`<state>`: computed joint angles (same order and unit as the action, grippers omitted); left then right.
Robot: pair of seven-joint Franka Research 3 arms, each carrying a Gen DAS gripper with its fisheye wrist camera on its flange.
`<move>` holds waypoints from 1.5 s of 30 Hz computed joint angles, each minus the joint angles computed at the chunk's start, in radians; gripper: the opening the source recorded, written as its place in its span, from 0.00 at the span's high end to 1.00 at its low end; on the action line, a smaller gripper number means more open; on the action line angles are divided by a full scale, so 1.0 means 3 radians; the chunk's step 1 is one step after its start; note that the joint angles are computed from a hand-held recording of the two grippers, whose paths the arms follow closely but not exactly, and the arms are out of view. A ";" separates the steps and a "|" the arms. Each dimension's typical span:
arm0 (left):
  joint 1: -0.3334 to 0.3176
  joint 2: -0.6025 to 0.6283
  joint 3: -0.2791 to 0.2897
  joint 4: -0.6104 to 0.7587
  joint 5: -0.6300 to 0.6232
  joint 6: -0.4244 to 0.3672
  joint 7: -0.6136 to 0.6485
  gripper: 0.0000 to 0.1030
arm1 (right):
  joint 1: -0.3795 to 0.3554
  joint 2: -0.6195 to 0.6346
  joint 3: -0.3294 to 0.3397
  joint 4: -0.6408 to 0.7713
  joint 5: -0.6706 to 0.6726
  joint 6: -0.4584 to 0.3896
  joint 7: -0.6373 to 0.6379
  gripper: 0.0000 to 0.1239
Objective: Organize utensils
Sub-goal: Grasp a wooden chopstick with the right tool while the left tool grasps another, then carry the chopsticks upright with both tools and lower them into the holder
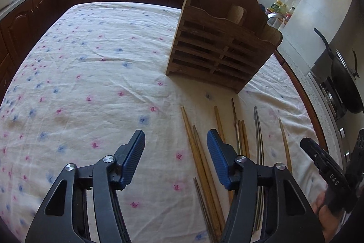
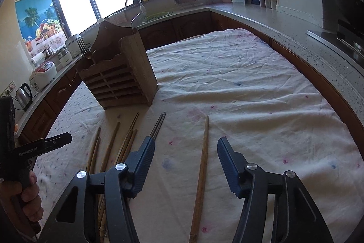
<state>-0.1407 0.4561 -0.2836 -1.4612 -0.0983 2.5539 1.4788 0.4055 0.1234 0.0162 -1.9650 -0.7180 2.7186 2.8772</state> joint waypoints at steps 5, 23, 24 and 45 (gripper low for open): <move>-0.0154 0.0377 0.0052 0.0593 0.0190 -0.0390 -0.0025 0.66 | -0.0030 0.0134 0.0000 0.0137 0.0314 -0.0132 -0.0346 0.65; -0.0358 0.0815 0.0121 0.1171 0.0542 -0.0591 0.0015 0.93 | 0.0132 0.0660 -0.0207 0.0759 0.0731 -0.0664 -0.1082 0.95; -0.0324 0.0793 0.0096 0.1135 0.0493 -0.0578 0.0039 0.93 | 0.0130 0.0651 -0.0211 0.0743 0.0753 -0.0638 -0.1086 0.95; 0.0411 -0.0586 -0.0366 -0.0407 -0.1314 0.0487 0.1252 0.96 | 0.0159 0.0010 -0.0122 0.0448 -0.0004 0.0059 -0.0304 0.96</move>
